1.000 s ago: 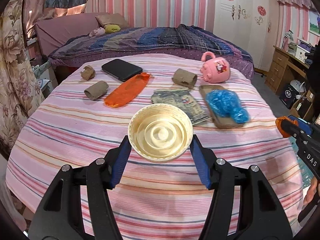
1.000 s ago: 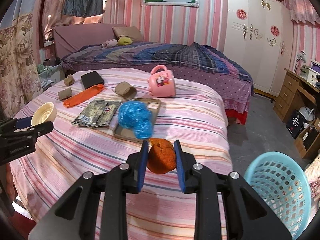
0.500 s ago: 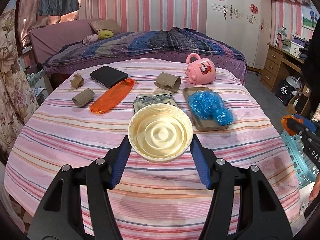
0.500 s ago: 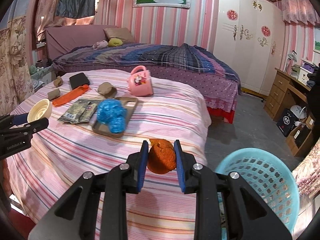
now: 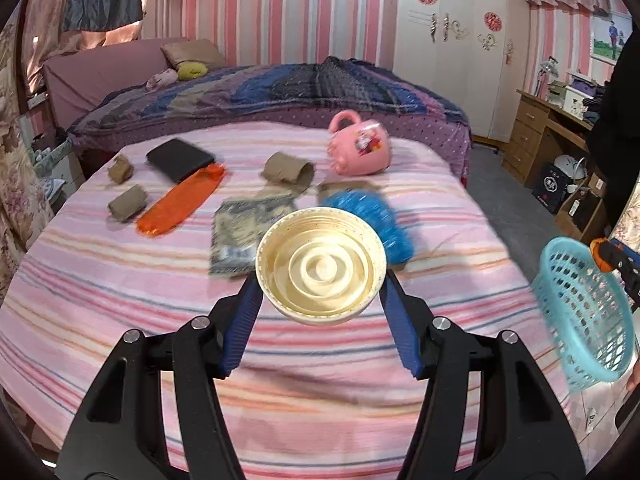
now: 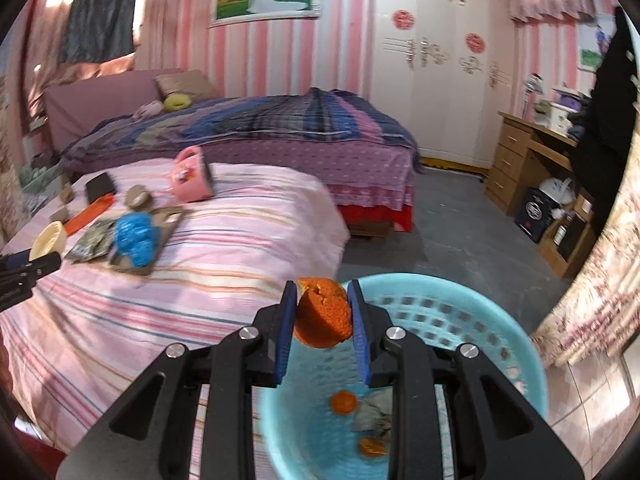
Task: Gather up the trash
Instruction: 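Carry the orange fruit and cream lid with both tools over the blue basket, then open the left tool to drop the lid while the right tool drops the orange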
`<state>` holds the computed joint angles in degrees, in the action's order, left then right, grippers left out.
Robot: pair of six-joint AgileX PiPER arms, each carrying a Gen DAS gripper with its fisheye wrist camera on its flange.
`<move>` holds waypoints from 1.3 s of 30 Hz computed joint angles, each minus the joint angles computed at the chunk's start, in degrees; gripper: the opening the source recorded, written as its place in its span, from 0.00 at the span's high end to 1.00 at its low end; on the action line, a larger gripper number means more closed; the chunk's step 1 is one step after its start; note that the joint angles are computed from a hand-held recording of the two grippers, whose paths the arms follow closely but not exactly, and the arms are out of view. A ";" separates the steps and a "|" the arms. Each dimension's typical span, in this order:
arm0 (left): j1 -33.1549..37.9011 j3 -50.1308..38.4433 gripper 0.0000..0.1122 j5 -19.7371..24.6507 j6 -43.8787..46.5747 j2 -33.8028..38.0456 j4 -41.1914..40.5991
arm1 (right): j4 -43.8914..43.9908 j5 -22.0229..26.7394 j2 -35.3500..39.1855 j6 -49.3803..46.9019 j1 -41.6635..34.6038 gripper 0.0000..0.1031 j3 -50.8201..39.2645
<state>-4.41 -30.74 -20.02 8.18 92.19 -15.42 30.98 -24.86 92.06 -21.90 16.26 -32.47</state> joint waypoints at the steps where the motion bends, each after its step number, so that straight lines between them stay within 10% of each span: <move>1: -1.72 -0.39 0.47 -0.45 2.88 -0.18 -3.33 | -1.82 -0.21 -0.41 2.17 -1.72 0.74 0.71; 36: -39.68 -29.38 0.47 -0.54 36.19 24.03 -44.10 | -38.45 -3.62 5.56 25.27 -32.15 0.75 3.14; 39: -40.24 -30.78 0.35 0.41 41.95 24.42 -48.27 | -39.58 -4.05 5.26 26.59 -32.74 0.75 3.50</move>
